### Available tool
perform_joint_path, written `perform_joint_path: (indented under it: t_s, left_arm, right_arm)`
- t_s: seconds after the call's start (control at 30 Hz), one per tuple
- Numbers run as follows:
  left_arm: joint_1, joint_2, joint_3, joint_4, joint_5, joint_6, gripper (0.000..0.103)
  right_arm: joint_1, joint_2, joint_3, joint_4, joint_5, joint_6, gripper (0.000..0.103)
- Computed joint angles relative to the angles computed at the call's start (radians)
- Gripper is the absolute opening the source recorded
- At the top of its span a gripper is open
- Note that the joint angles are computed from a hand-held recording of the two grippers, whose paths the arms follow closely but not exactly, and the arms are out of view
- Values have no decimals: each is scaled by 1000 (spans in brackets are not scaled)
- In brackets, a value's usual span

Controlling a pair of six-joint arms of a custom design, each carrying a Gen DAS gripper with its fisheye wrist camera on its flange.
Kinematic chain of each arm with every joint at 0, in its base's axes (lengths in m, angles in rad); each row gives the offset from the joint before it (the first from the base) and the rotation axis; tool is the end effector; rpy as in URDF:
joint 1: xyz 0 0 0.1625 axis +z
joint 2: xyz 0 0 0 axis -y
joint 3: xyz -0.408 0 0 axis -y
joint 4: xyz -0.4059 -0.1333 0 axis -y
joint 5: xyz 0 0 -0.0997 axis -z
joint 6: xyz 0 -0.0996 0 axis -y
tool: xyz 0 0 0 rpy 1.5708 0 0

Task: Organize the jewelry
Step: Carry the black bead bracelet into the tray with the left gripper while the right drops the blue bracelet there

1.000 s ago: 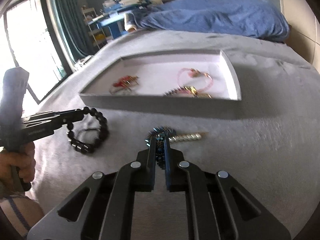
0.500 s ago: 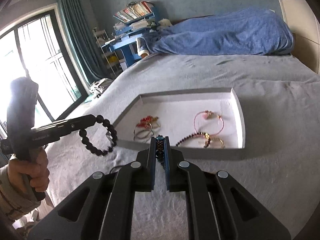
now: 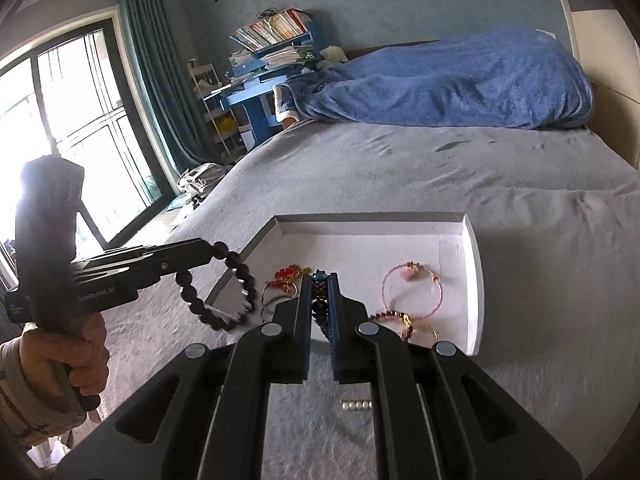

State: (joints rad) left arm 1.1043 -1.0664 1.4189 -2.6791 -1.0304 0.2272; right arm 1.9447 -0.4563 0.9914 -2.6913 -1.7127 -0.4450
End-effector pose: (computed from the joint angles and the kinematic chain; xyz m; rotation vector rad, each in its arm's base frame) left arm -0.1542 -0.7165 0.3858 0.5910 2.4433 -1.0674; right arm 0.4225 -0.7505 0.1082 1.0823 -2.6479 0.8541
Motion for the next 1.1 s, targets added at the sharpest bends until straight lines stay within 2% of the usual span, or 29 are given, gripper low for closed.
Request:
perform_joint_path:
  t_s: [0.47,0.7,1.1]
  left_arm:
    - [5,104,-118,43,-5,41,15]
    - [17,146,-146,55,26,56,15]
    - [56,148,-147,68,100,30,15]
  right_arm:
    - [2,108,-164,96,-47,9,7]
    - [-3,167,-250,160,-90,9,7]
    - [-21,167,-232,150,-194,5,7]
